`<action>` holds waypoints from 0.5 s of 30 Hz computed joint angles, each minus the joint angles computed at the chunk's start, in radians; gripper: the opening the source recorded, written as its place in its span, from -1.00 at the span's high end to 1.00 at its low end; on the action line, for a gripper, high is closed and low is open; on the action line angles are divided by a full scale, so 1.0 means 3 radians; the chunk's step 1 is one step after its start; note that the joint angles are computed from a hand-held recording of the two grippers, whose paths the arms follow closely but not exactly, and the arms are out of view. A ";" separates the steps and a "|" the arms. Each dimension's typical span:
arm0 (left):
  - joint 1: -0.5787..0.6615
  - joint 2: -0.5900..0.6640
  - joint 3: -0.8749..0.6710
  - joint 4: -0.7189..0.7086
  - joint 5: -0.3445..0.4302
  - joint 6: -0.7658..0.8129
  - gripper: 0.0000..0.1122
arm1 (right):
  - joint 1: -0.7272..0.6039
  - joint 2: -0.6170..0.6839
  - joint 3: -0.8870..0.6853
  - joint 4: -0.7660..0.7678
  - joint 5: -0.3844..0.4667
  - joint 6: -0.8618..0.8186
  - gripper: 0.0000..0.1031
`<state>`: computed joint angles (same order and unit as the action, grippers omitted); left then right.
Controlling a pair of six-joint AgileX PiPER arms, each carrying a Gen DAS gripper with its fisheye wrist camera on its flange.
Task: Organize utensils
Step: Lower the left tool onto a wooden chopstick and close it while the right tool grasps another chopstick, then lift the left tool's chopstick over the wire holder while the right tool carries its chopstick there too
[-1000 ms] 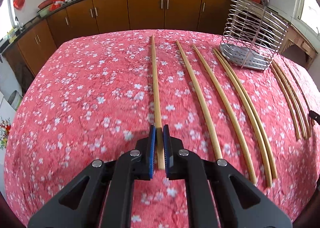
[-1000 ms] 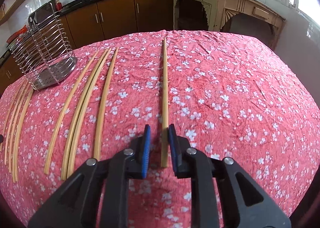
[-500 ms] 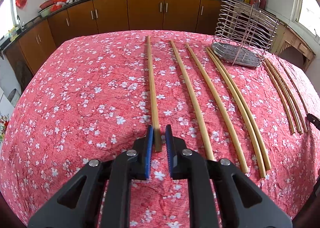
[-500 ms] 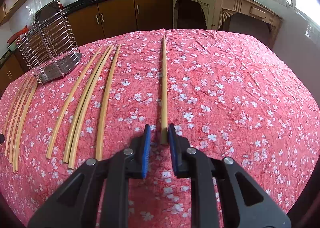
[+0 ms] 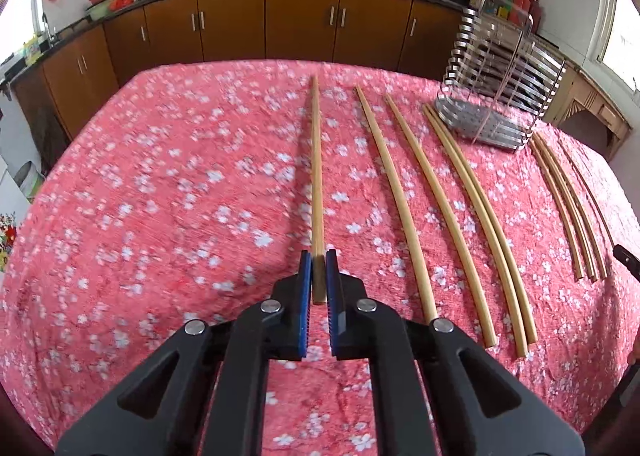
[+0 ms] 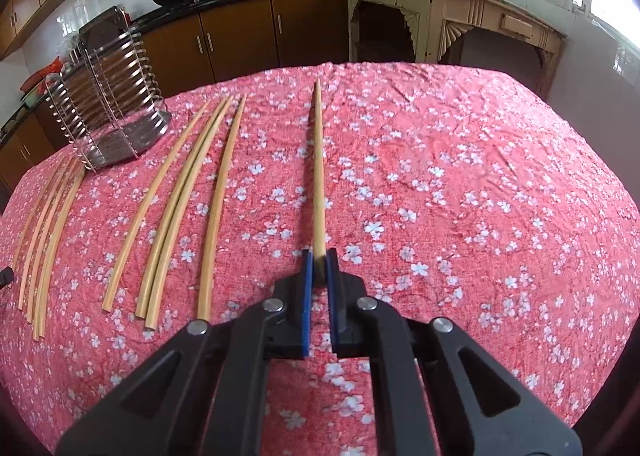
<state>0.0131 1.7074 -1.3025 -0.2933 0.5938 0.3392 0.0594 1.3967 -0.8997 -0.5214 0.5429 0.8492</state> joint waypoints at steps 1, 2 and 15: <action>0.0029 -0.0057 0.0017 -0.0045 -0.0018 0.0052 0.87 | 0.0035 -0.0077 0.0015 -0.0102 0.0037 0.0079 0.85; 0.0046 -0.0096 0.0027 -0.0071 -0.0031 0.0083 0.87 | 0.0069 -0.0133 0.0027 -0.0173 0.0064 0.0146 0.85; 0.0236 -0.0531 -0.0166 -0.0497 -0.0196 0.0400 0.87 | 0.0265 -0.0657 -0.0373 -0.0773 0.0385 0.0408 0.85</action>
<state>0.0839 1.5482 -1.3525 -0.4423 0.5350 0.4592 0.1389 1.1995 -1.0116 -0.7532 0.6583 0.9717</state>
